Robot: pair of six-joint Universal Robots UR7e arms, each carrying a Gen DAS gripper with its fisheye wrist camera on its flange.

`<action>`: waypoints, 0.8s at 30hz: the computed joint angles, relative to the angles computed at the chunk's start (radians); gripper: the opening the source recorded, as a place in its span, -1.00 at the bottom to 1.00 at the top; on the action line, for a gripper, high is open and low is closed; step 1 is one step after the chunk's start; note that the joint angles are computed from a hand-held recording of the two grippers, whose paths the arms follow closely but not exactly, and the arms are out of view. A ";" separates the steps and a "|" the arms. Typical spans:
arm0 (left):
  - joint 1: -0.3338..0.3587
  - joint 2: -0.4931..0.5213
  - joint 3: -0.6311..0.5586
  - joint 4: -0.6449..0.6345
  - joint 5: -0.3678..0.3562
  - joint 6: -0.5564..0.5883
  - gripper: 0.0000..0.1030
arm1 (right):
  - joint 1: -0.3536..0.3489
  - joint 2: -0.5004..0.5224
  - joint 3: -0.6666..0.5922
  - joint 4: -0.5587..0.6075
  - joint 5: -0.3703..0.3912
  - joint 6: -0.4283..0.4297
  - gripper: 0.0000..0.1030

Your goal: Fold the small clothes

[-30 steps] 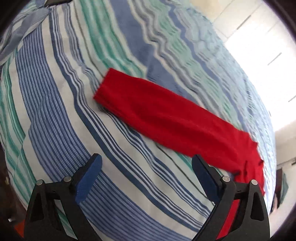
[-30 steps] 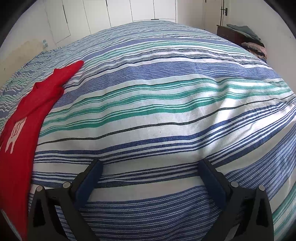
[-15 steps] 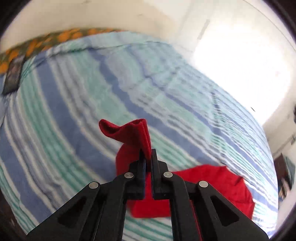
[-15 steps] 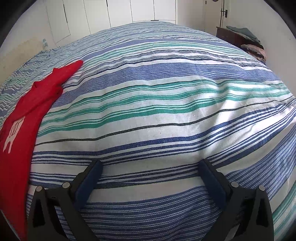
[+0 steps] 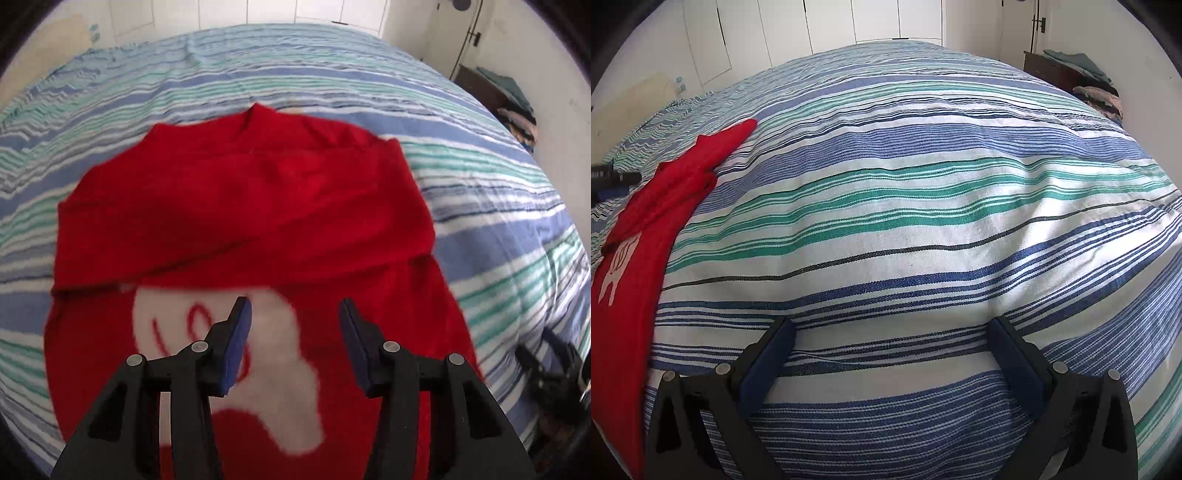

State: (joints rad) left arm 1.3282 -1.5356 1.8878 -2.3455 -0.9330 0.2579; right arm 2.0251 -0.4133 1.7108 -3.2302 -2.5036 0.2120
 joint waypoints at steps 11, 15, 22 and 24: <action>0.254 -0.030 -0.282 0.010 0.026 0.059 0.25 | -0.002 0.000 -0.009 0.018 0.000 -0.001 1.00; 0.243 -0.001 -0.248 -0.075 0.010 0.162 0.65 | -0.001 0.004 -0.011 0.017 -0.007 -0.003 1.00; 0.256 0.151 -0.302 -0.195 0.099 0.190 -0.87 | 0.000 0.011 -0.019 0.012 -0.014 -0.012 1.00; 0.286 0.145 -0.303 -0.243 0.061 0.147 -0.90 | 0.000 0.011 -0.019 0.012 -0.014 -0.012 1.00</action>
